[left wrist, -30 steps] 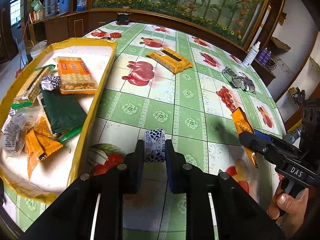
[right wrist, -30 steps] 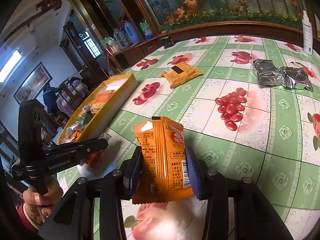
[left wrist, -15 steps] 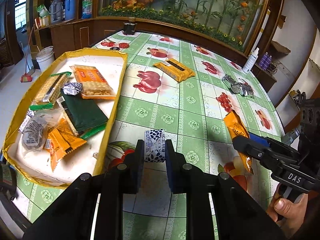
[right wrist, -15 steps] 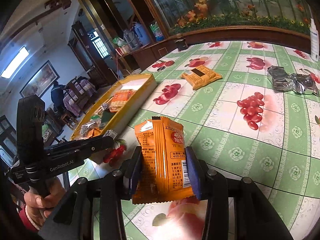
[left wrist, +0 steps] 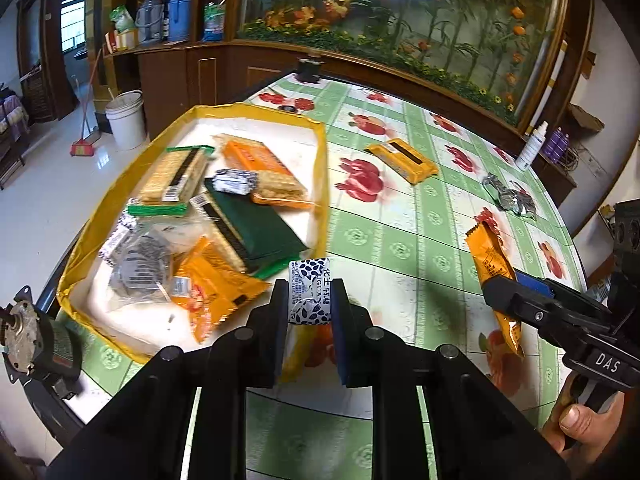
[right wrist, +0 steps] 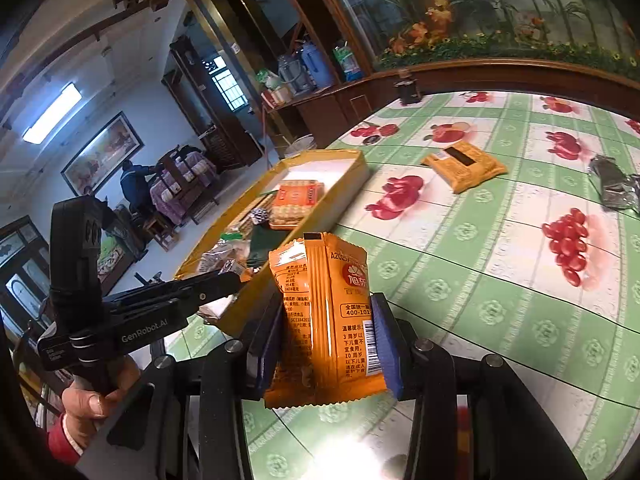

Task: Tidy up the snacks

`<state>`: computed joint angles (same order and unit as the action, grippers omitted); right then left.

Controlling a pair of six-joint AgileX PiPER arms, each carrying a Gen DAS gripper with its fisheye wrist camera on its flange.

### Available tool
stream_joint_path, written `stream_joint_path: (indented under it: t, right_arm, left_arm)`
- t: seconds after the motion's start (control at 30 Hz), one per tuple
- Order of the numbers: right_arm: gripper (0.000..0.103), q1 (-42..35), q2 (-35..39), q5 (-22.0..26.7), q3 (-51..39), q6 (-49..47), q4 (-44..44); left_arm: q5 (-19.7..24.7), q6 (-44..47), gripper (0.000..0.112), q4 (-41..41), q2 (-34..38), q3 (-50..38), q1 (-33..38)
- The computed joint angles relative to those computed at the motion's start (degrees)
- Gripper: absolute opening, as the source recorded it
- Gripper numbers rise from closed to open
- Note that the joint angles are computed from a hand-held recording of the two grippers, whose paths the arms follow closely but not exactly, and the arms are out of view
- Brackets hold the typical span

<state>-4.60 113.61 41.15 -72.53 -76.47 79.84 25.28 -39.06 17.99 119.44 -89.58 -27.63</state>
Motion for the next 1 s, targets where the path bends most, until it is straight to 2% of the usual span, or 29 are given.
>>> stream_joint_path:
  t: [0.4,0.8,1.0]
  right_arm:
    - [0.043,8.6,3.0,-2.4,-9.0,7.2,-5.1]
    - [0.043,13.9,9.7,-3.3,-22.8,18.3,-14.4]
    - [0.043,15.4,13.7,-3.0,-30.9,24.3,-19.2]
  left_arm:
    - [-2.2,-1.0,0.017,1.2,-2.1,4.0,4.2]
    - [-1.3,-3.3,0.018,4.7,-1.3,2.9,6.5]
    - [0.7,-5.0,0.018,7.8,0.2,0.2,7.0]
